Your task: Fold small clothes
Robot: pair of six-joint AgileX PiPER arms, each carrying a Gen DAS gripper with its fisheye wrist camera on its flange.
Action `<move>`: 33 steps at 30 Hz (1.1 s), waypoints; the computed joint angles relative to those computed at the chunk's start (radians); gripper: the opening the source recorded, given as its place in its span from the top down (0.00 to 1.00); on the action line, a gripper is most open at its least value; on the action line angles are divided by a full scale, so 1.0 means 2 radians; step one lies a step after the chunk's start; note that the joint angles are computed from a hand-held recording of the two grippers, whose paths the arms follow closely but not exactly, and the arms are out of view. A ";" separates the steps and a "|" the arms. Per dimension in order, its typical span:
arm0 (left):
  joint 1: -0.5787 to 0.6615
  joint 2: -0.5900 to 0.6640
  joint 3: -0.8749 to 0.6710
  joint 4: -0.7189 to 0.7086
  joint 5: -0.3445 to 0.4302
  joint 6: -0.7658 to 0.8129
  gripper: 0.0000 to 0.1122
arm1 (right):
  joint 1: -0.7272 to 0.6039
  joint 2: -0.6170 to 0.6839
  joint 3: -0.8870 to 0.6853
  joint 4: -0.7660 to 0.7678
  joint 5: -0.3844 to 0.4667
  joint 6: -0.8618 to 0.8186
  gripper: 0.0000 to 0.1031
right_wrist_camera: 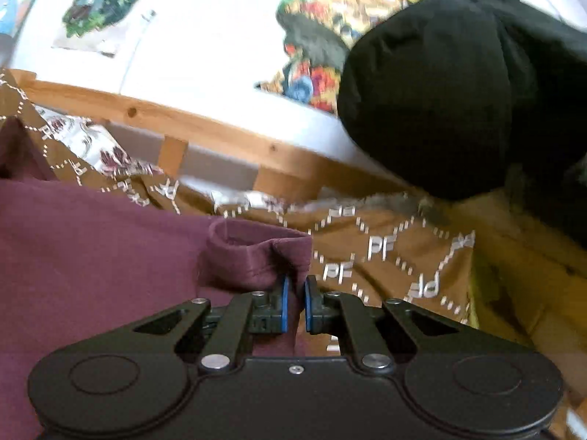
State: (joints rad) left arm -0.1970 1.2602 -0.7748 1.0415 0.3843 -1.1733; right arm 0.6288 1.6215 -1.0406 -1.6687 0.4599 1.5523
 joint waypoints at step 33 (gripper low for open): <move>-0.088 0.012 -0.038 -0.139 0.241 0.132 0.18 | -0.011 -0.003 0.001 0.220 0.034 -0.164 0.01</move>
